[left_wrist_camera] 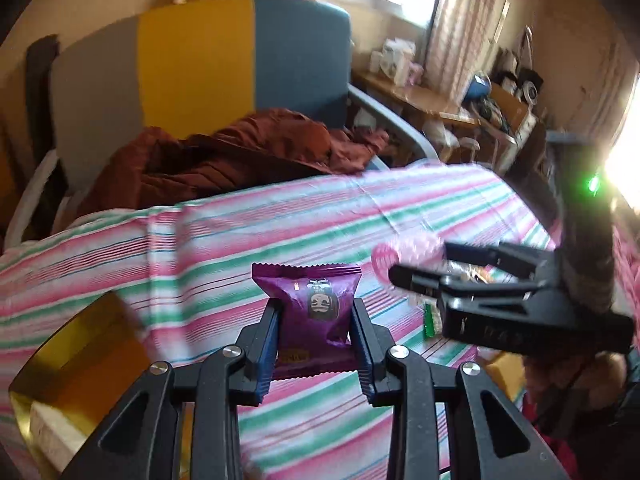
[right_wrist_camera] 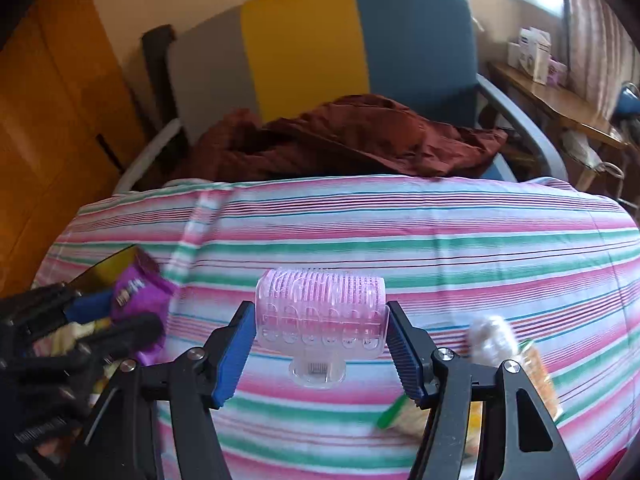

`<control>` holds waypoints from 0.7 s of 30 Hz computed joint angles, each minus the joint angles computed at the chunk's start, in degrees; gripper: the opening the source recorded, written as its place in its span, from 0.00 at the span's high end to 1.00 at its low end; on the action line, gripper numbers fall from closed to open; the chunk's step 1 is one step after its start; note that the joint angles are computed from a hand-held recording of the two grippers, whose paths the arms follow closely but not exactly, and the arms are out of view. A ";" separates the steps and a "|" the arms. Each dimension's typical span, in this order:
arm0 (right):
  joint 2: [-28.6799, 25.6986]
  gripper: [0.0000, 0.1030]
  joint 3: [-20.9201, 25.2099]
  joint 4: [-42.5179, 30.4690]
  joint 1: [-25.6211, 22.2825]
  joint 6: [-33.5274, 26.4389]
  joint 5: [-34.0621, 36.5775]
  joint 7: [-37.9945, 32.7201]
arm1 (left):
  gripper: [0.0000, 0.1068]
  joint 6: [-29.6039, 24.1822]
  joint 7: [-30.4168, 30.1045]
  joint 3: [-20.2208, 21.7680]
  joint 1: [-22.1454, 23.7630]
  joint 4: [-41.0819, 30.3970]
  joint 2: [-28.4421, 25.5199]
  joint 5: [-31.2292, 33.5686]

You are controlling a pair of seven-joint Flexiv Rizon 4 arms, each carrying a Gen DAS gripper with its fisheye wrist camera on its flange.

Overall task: Organize objects
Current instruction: 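Carry the purple packet and pink roller into the gold tray and release both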

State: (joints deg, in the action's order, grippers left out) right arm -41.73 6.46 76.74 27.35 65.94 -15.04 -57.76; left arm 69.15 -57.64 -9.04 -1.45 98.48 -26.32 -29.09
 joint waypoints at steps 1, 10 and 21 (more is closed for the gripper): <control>0.30 0.37 0.44 0.41 0.34 0.55 0.12 -0.11 | 0.69 1.11 1.11 -0.90 1.25 2.10 1.56 -1.87; 0.31 0.37 4.76 0.45 3.37 2.90 1.92 -3.02 | 0.69 10.34 12.32 -1.96 5.36 17.90 12.35 -19.33; -5.09 0.37 7.43 -8.93 9.06 -2.51 3.49 -8.96 | 0.69 21.52 27.32 1.56 2.49 25.26 15.95 -41.32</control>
